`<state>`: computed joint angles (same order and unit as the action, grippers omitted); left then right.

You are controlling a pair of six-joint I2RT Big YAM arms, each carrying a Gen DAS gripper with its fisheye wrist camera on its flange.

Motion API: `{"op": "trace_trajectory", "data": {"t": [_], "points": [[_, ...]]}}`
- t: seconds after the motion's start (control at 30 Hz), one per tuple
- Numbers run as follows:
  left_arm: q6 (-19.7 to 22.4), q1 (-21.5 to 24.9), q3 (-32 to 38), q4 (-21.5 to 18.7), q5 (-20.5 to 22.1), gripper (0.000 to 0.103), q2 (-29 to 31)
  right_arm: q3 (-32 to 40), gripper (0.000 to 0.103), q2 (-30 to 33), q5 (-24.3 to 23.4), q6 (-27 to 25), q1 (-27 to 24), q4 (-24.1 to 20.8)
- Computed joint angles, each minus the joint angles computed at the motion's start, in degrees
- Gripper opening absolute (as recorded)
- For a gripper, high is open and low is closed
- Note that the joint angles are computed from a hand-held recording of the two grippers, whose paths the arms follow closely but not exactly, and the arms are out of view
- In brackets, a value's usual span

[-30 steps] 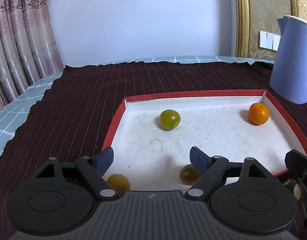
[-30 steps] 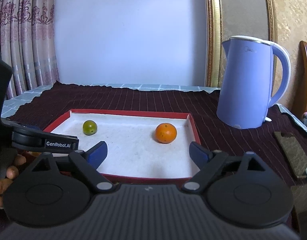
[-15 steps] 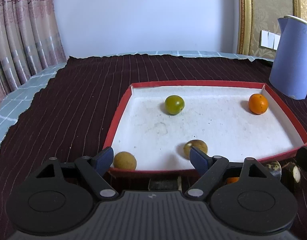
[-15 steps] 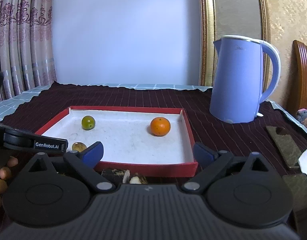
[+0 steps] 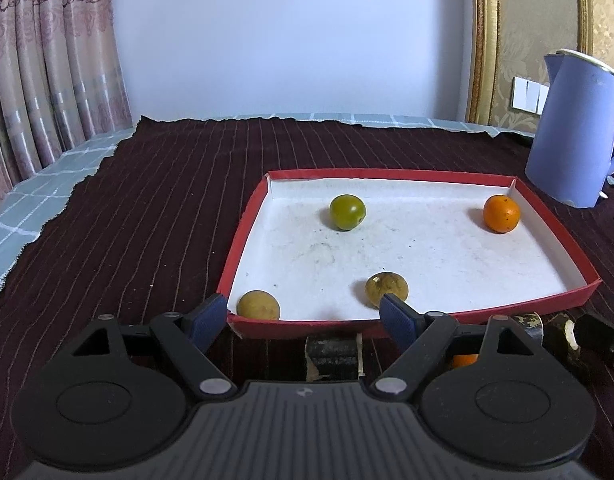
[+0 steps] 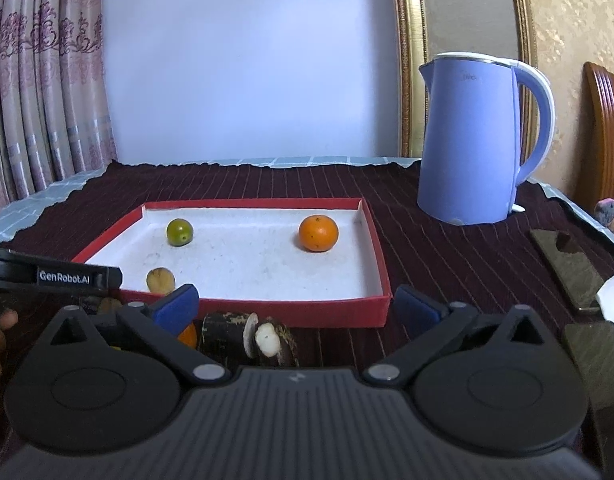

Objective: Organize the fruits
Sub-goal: 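Withdraw both tools from the tray toward the pieces in front of it, then grasp the dark eggplant piece with the left tool while the right tool grasps the green cucumber piece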

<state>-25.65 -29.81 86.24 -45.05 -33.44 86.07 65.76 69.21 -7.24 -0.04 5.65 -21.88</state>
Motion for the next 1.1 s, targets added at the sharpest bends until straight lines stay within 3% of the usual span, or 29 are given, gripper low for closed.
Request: {"op": "trace_trajectory", "data": {"t": [0.27, 0.43, 0.77, 0.97, 1.1], "points": [[-0.53, 0.14, -2.84, 0.9, 1.38, 0.084, -2.47, -1.7, 0.103, -1.92, 0.46, -3.32, 0.16, 0.22], [1.26, 0.17, -6.25, 2.8, 2.35, 0.084, -5.04, -2.87, 0.1, -3.33, 0.09, -4.84, -0.12, -0.35], [7.23, 0.8, -14.22, 9.0, 8.46, 0.084, -10.74, -4.13, 0.094, -4.36, -1.75, -5.95, -0.74, -1.44], [7.91, 1.31, -14.15, 9.6, 10.45, 0.083, -10.07, -4.43, 0.094, -4.71, -4.13, -6.4, -0.82, -2.57], [7.2, 1.62, -12.31, 8.94, 9.98, 0.083, -8.06, -4.88, 0.086, -5.43, -5.6, -7.23, -0.66, -3.34]]}}
